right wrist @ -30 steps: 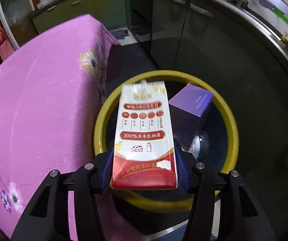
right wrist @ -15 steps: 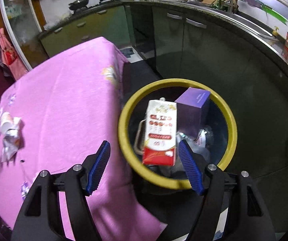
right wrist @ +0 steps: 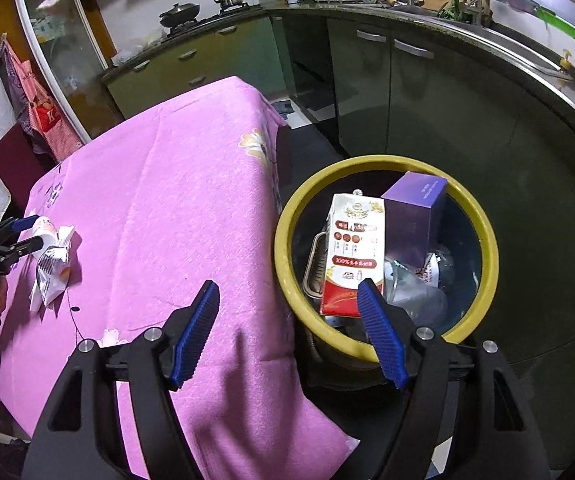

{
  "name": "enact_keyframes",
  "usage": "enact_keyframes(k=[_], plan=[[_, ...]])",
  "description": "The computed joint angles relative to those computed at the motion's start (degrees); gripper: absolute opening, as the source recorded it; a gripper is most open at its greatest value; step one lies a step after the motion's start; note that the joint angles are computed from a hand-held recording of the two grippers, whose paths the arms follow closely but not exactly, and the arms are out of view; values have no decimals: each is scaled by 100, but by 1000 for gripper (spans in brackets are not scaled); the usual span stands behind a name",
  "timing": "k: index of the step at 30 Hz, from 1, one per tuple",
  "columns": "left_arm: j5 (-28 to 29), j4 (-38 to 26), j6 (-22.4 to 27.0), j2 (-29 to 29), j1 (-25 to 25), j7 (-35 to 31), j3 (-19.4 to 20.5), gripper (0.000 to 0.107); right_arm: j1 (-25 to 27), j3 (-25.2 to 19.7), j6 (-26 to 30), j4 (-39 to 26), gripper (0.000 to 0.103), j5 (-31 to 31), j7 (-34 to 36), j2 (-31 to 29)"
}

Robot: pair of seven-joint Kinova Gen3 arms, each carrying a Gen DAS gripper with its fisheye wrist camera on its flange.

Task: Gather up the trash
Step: 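Grasp the white pill bottle on the tissue with the left gripper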

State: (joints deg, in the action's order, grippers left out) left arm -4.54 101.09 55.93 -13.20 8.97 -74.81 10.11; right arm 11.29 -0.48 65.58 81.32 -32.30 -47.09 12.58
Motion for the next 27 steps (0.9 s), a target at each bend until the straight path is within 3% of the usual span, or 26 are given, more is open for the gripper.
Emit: enact_keyframes(k=[11,18,27], plan=[[-123,89,-62,67,30,34,58,96,-71,-53,-8,72,71,-42,44,8],[-410,55,-31,196,96,374,223,82,-55,-13,41,98,72,-77,76,-63],[-877,42,75,140,243,799,452,80,-41,17,72,121,72,-123,137,-102]])
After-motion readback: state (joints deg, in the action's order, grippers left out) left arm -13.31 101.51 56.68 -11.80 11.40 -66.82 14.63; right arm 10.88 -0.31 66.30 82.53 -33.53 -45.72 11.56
